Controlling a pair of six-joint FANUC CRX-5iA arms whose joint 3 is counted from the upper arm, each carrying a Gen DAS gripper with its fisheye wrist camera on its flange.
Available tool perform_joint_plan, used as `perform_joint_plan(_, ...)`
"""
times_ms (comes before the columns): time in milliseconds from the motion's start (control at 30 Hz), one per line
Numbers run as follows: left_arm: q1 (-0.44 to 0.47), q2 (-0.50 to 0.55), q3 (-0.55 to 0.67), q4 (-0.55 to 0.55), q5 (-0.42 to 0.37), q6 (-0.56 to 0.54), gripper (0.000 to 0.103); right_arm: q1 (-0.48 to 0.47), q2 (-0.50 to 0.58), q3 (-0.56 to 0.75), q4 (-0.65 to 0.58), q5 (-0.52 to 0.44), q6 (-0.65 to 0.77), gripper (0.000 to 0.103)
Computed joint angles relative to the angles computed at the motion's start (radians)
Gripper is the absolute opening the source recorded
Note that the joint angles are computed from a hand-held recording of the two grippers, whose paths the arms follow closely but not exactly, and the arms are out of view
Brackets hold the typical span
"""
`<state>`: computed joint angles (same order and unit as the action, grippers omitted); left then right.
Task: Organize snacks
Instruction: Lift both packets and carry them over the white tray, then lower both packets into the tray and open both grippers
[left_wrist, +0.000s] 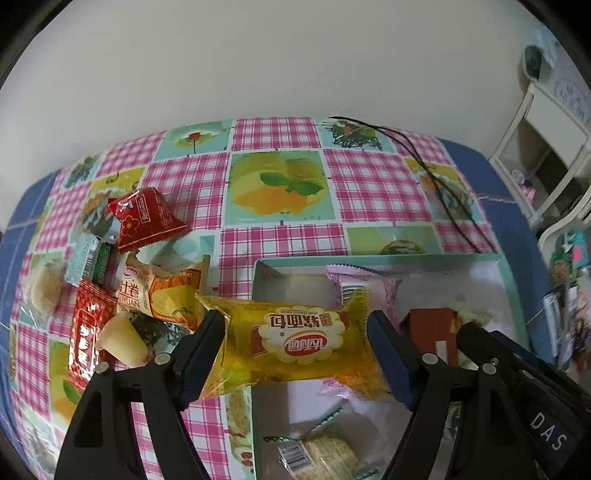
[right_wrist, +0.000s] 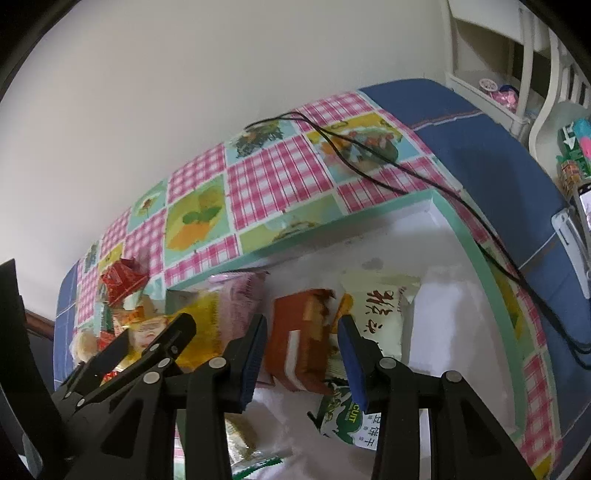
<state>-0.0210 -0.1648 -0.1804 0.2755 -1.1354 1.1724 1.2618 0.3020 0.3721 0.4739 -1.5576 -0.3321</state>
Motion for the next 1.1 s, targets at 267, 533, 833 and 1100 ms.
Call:
perform_joint_plan(267, 0.034, 0.004, 0.014, 0.063, -0.047, -0.017, 0.08, 0.01, 0.013, 0.04, 0.034, -0.033, 0.021, 0.043)
perform_joint_plan(533, 0.065, -0.001, 0.013, 0.047, -0.034, 0.043, 0.082, 0.007, 0.008, 0.031, 0.017, -0.022, 0.015, 0.043)
perform_joint_plan(833, 0.077, -0.01, 0.043, -0.107, 0.018, 0.214, 0.082, 0.005, 0.003, 0.016, 0.008, -0.009, 0.005, 0.043)
perform_joint_plan(1100, 0.076, -0.004, 0.034, -0.136, 0.022, 0.219, 0.082, 0.002, 0.006, 0.016, -0.001, -0.002, 0.009, 0.043)
